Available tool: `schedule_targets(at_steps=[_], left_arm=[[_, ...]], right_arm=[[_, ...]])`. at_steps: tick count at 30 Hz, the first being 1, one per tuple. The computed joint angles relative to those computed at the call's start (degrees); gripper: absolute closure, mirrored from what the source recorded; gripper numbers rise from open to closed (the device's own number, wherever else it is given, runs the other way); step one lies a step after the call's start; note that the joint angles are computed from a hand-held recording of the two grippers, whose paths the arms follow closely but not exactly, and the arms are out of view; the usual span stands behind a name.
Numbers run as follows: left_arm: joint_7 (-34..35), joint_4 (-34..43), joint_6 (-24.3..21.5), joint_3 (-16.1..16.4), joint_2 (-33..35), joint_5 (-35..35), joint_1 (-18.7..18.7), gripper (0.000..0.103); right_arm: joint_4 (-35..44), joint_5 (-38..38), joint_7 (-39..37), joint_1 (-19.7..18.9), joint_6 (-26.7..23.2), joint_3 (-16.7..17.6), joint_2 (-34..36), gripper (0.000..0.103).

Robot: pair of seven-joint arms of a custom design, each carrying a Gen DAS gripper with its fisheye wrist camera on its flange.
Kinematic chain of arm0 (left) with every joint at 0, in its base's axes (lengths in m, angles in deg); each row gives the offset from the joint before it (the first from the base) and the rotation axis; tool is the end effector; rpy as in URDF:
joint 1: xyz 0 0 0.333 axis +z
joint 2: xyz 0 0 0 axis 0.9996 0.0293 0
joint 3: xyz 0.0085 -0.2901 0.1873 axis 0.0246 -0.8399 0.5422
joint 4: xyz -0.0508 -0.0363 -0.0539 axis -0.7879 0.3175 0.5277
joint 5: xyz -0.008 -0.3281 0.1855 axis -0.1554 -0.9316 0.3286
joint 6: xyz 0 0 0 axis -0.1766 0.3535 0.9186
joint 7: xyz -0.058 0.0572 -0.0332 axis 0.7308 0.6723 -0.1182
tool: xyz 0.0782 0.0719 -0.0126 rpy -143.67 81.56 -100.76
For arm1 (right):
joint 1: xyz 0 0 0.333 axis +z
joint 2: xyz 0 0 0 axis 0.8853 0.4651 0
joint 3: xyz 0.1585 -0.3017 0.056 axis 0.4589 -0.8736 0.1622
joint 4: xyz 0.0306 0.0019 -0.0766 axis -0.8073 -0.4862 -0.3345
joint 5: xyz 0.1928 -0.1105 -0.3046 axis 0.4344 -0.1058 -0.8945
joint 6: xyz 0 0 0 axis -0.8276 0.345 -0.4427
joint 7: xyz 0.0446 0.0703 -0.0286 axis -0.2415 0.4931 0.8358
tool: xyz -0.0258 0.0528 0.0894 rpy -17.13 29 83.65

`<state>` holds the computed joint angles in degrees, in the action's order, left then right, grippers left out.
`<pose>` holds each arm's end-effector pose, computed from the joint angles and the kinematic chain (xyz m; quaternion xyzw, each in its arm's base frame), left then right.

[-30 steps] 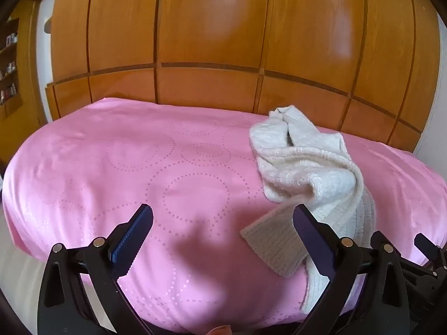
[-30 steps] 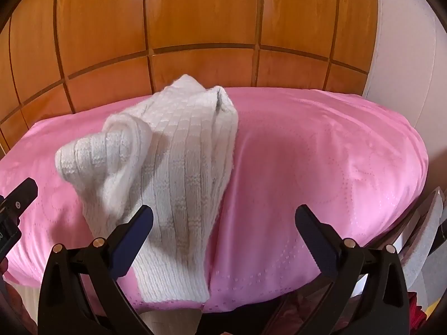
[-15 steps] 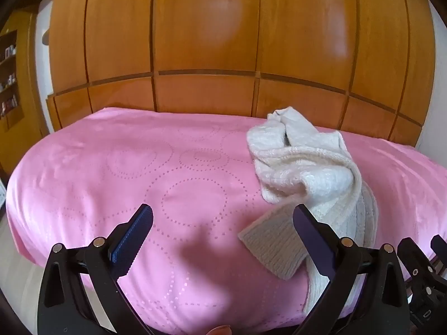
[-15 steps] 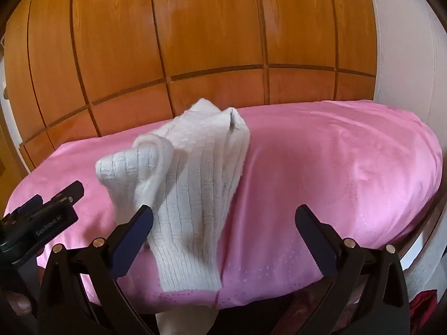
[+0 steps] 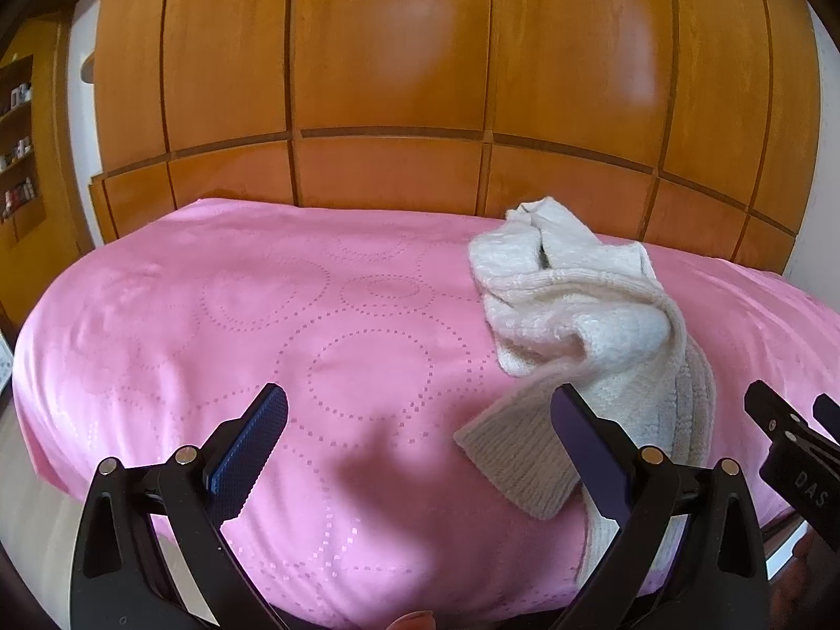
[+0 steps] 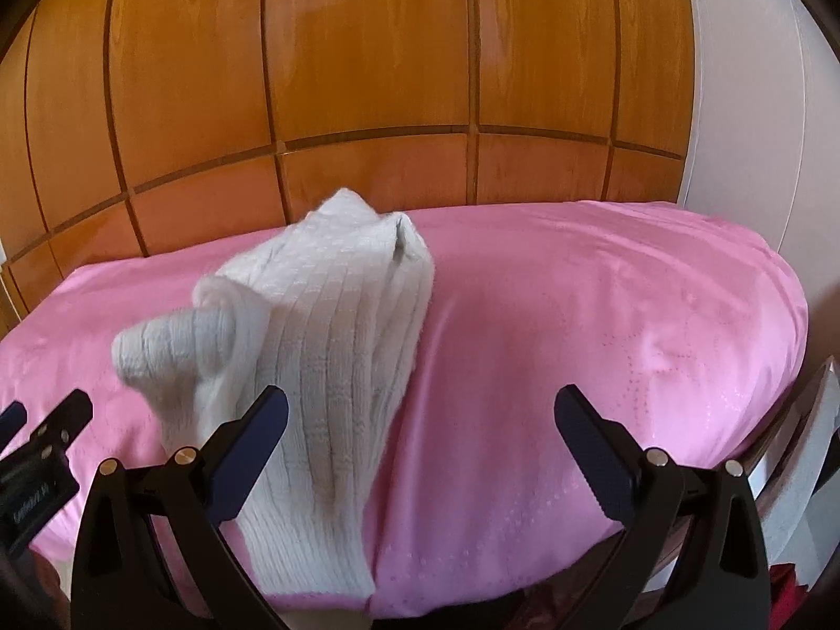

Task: Fold small clothes

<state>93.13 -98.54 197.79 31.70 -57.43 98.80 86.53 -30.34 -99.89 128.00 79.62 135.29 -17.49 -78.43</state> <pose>0.5654 -0.1263 0.5630 -0.7041 0.5414 -0.2950 0.3522 0.5497 0.2346 0.5741 -0.6121 0.6446 -0.3075 0.3395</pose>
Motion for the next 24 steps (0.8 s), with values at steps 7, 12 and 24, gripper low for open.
schedule_targets(at_steps=[7,12,24], left_arm=[[0.19,-0.34,-0.08,0.26,0.20,-1.25,0.25,0.004],[-0.09,-0.10,-0.47,0.20,0.39,-1.28,0.19,0.004],[-0.37,-0.07,-1.10,0.16,0.30,-0.57,-0.03,0.004]], right_arm=[[-1.77,1.83,-3.60,0.84,0.42,0.97,-0.15,0.002],[-1.49,0.96,-2.73,0.96,0.73,0.54,-0.09,0.002],[-1.80,1.65,-3.39,0.93,2.01,0.39,-0.07,0.002]])
